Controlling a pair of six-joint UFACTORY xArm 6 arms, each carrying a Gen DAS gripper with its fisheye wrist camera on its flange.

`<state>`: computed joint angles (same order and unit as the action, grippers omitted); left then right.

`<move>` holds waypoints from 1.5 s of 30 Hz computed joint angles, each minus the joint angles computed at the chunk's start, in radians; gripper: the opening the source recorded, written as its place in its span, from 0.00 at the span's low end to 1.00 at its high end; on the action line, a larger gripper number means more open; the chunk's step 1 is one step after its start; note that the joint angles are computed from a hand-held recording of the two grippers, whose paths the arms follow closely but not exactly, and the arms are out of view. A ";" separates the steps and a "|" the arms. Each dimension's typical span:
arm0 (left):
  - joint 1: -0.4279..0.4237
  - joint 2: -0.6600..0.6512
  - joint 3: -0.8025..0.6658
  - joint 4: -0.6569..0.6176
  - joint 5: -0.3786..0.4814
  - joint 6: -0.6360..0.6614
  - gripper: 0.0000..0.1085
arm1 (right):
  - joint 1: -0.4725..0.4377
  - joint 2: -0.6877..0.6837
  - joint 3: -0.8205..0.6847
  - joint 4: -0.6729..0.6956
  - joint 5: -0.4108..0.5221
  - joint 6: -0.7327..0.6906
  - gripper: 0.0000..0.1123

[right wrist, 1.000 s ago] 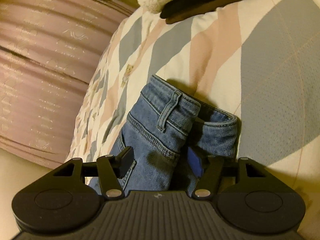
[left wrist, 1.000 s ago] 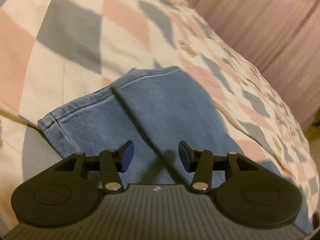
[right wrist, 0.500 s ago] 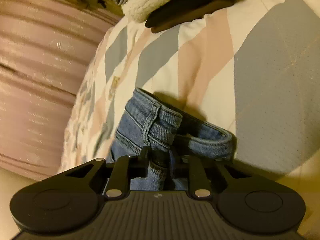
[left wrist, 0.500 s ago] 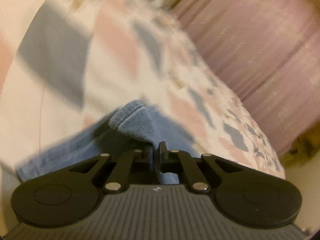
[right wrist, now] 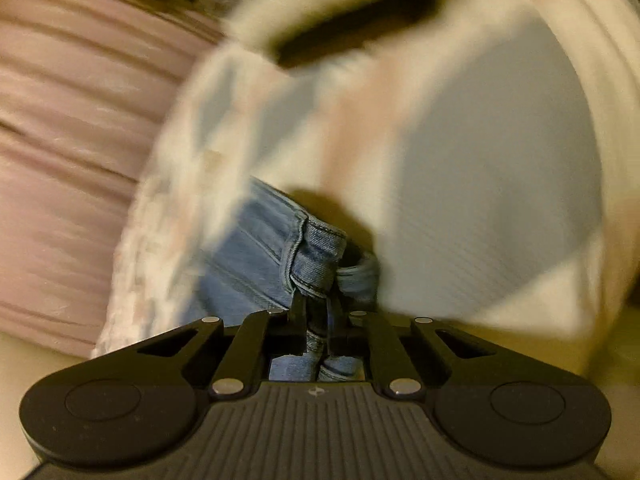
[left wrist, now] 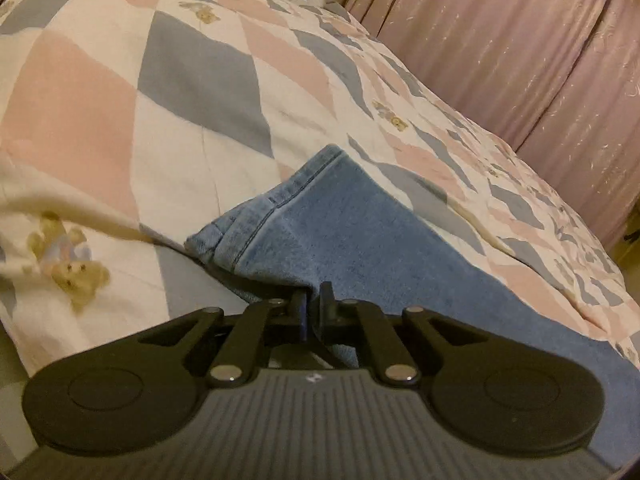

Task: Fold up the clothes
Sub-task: 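Grasp the leg hem with the left gripper while the right gripper grasps the waistband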

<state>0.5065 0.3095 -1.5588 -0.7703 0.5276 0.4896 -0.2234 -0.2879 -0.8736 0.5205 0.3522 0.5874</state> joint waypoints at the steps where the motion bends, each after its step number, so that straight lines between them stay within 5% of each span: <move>1: -0.004 -0.003 0.001 -0.003 -0.010 0.008 0.03 | 0.002 0.001 -0.003 -0.013 -0.003 0.006 0.06; 6: -0.028 -0.007 -0.021 -0.039 -0.053 0.136 0.04 | 0.003 -0.018 -0.054 -0.077 0.015 -0.042 0.06; 9: -0.048 0.008 -0.018 0.086 -0.076 0.084 0.03 | 0.008 -0.026 -0.046 -0.152 0.016 -0.023 0.06; 15: -0.061 -0.028 -0.036 -0.148 -0.115 0.306 0.04 | 0.005 0.002 -0.057 -0.173 0.034 0.014 0.07; 20: -0.049 0.002 0.028 0.094 -0.099 0.126 0.06 | 0.010 -0.011 -0.042 -0.163 0.016 -0.030 0.06; 28: -0.069 -0.013 0.058 0.057 -0.166 0.192 0.07 | 0.019 -0.046 0.022 -0.140 -0.032 -0.039 0.07; 33: -0.072 -0.012 0.071 0.092 -0.180 0.181 0.07 | 0.044 -0.119 0.109 -0.240 -0.159 0.058 0.06; 35: -0.069 -0.008 0.061 0.105 -0.168 0.172 0.07 | 0.032 -0.122 0.099 -0.368 -0.113 0.118 0.06; 41: -0.050 -0.015 0.029 0.042 -0.122 0.221 0.07 | 0.035 -0.151 0.123 -0.341 -0.125 0.189 0.06; 45: -0.062 -0.006 0.046 0.176 -0.139 0.149 0.07 | 0.024 -0.119 0.076 -0.393 -0.016 0.201 0.07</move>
<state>0.4443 0.3035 -1.5124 -0.5941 0.3883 0.6387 -0.1998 -0.4068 -0.7973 0.1270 0.3361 0.7885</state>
